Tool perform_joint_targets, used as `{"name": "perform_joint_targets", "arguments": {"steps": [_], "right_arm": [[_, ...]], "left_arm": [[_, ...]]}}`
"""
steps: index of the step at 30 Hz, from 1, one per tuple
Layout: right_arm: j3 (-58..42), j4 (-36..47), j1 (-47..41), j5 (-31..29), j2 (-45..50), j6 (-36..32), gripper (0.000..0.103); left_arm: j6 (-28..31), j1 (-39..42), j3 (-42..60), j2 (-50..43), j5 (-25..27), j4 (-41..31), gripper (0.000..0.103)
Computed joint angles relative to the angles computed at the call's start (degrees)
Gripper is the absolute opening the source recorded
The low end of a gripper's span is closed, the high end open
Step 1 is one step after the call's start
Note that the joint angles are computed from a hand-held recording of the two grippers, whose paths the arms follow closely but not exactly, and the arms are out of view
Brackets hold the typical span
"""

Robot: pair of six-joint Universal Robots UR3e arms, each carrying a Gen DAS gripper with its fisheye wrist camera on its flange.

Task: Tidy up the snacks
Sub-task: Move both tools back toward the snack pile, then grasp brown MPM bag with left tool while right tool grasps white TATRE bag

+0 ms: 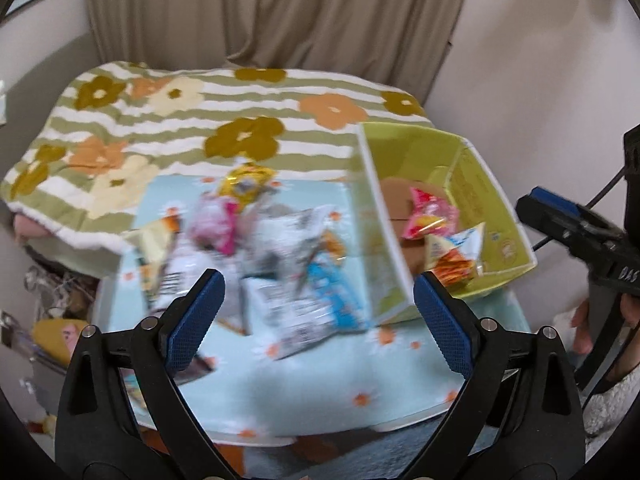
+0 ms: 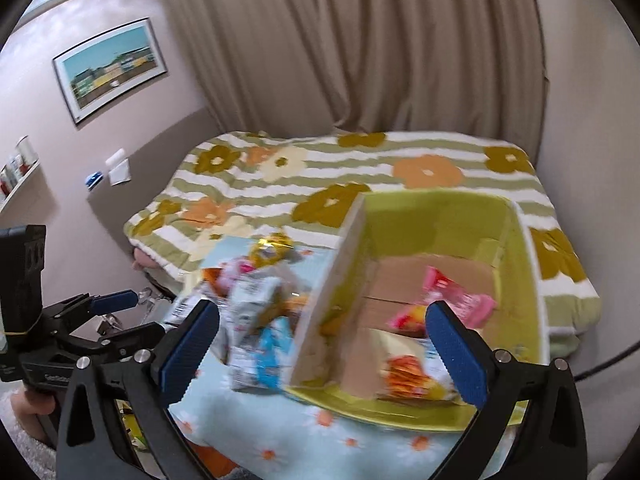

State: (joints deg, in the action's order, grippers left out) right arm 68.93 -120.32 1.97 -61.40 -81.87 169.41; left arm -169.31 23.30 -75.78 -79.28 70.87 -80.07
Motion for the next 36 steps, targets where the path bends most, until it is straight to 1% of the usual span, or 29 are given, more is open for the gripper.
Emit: {"name": "perform_joint_targets", "arguments": {"steps": [3, 6, 8, 9, 12, 13, 15, 17, 18, 21, 23, 25, 29, 32, 36], "right_arm": [[-0.42, -3.19, 4.94, -2.49, 0.8, 4.05, 0.103], [-2.05, -4.49, 10.46, -6.99, 2.67, 7.92, 0.103], [-2.62, -5.11, 13.64, -8.95, 3.76, 10.3, 0.103], [-3.01, -5.45, 15.29, -10.21, 4.49, 11.6, 0.103], [-4.19, -5.9, 20.12, -14.74, 6.43, 14.68, 0.103], [-5.0, -5.74, 22.03, -16.68, 7.31, 15.52, 0.103], [-6.65, -5.34, 25.3, -20.16, 9.08, 16.99, 0.103], [-7.83, -5.6, 27.9, -23.33, 10.63, 18.37, 0.103], [-8.59, -5.74, 29.01, -24.8, 11.54, 18.99, 0.103], [-10.54, -5.08, 31.52, -27.18, 14.07, 20.48, 0.103], [-12.15, -4.37, 32.78, -28.0, 16.13, 20.42, 0.103], [-15.02, -2.72, 33.82, -28.64, 18.78, 19.3, 0.103], [-22.5, 2.08, 35.1, -29.62, 24.83, 14.25, 0.103], [-26.46, 3.91, 35.41, -29.64, 28.66, 9.06, 0.103], [-32.08, 6.36, 34.75, -27.11, 34.16, 2.36, 0.103]], "left_arm": [[8.2, 8.97, -2.19, 4.78, -3.89, -5.51, 0.095], [18.96, 19.19, -2.06, 7.87, -8.2, -14.18, 0.096], [26.1, 25.17, -1.66, 9.22, -10.24, -19.55, 0.096], [29.07, 27.6, -1.96, 9.97, -10.91, -21.4, 0.096], [41.09, 36.61, -1.14, 11.13, -13.33, -30.0, 0.096], [44.07, 38.61, -0.97, 11.05, -13.73, -32.05, 0.096], [50.36, 42.3, -0.23, 10.14, -13.96, -36.07, 0.096], [56.46, 45.03, -0.28, 8.97, -13.4, -38.38, 0.096], [58.68, 45.6, -0.62, 8.32, -12.71, -38.46, 0.096], [62.78, 45.44, -1.71, 5.79, -10.33, -36.67, 0.096], [64.29, 43.68, -2.97, 3.26, -7.91, -33.62, 0.096], [64.49, 40.93, -3.88, 0.46, -5.21, -30.6, 0.096], [64.58, 35.37, -7.84, -3.23, 0.58, -23.19, 0.096], [65.01, 32.43, -12.01, -4.09, 3.1, -17.67, 0.096], [62.8, 28.79, -17.4, -5.25, 6.6, -8.79, 0.096]]}}
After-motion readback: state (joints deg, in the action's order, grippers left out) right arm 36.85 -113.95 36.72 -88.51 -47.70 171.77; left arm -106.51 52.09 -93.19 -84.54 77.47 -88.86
